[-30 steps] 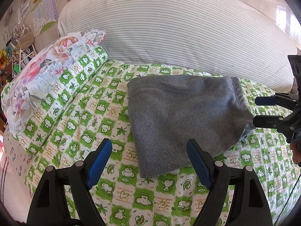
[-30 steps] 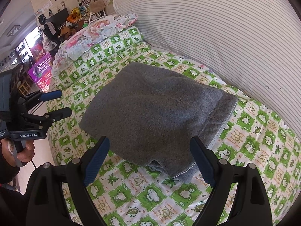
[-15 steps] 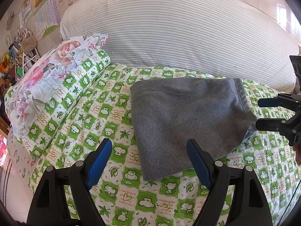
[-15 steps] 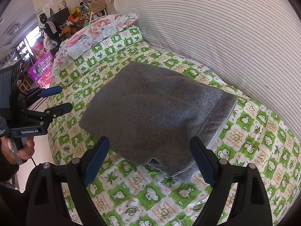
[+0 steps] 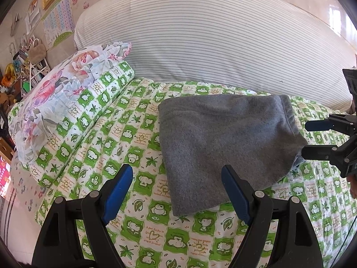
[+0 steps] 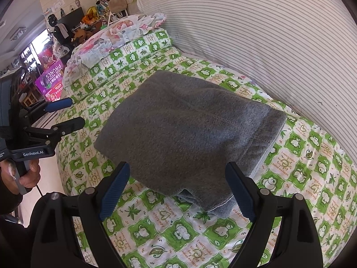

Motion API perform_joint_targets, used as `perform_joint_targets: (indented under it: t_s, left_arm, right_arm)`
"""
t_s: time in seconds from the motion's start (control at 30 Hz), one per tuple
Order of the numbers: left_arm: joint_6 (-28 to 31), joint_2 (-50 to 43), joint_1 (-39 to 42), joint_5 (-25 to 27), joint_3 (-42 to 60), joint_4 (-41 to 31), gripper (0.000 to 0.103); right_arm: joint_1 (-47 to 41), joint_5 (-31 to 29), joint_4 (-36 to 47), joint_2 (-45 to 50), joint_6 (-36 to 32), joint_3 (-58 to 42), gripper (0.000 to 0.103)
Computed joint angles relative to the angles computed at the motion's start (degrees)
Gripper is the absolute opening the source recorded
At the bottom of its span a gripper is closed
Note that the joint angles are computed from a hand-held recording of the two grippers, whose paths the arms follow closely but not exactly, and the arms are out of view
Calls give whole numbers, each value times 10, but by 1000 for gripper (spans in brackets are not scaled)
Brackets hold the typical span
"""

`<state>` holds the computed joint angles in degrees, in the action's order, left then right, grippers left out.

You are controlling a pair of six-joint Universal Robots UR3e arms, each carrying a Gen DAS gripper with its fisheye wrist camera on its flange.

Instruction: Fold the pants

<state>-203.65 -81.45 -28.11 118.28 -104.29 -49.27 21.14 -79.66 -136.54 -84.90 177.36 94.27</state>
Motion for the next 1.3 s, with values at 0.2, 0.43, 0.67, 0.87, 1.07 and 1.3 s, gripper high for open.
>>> perform_joint_targets:
  t_s: [0.2, 0.43, 0.67, 0.87, 1.07, 1.3]
  left_arm:
    - [-2, -4, -2, 6, 2, 1, 82]
    - [0, -4, -1, 5, 3, 0, 82]
    - [0, -6, -1, 7, 4, -1, 82]
    - [-1, -5, -2, 9, 4, -2, 82]
    - [0, -7, -2, 11, 5, -1, 82]
    - [-1, -9, -7, 18, 11, -9, 82]
  right_arm:
    - [1, 1, -2, 3, -1, 0, 88]
    - [-1, 2, -5, 3, 0, 3, 88]
    - [0, 1, -6, 3, 2, 5, 88]
    - [0, 2, -9, 4, 3, 6, 88]
    - [1, 2, -10, 4, 5, 8, 88]
    - [-1, 5, -10, 1, 4, 10, 88]
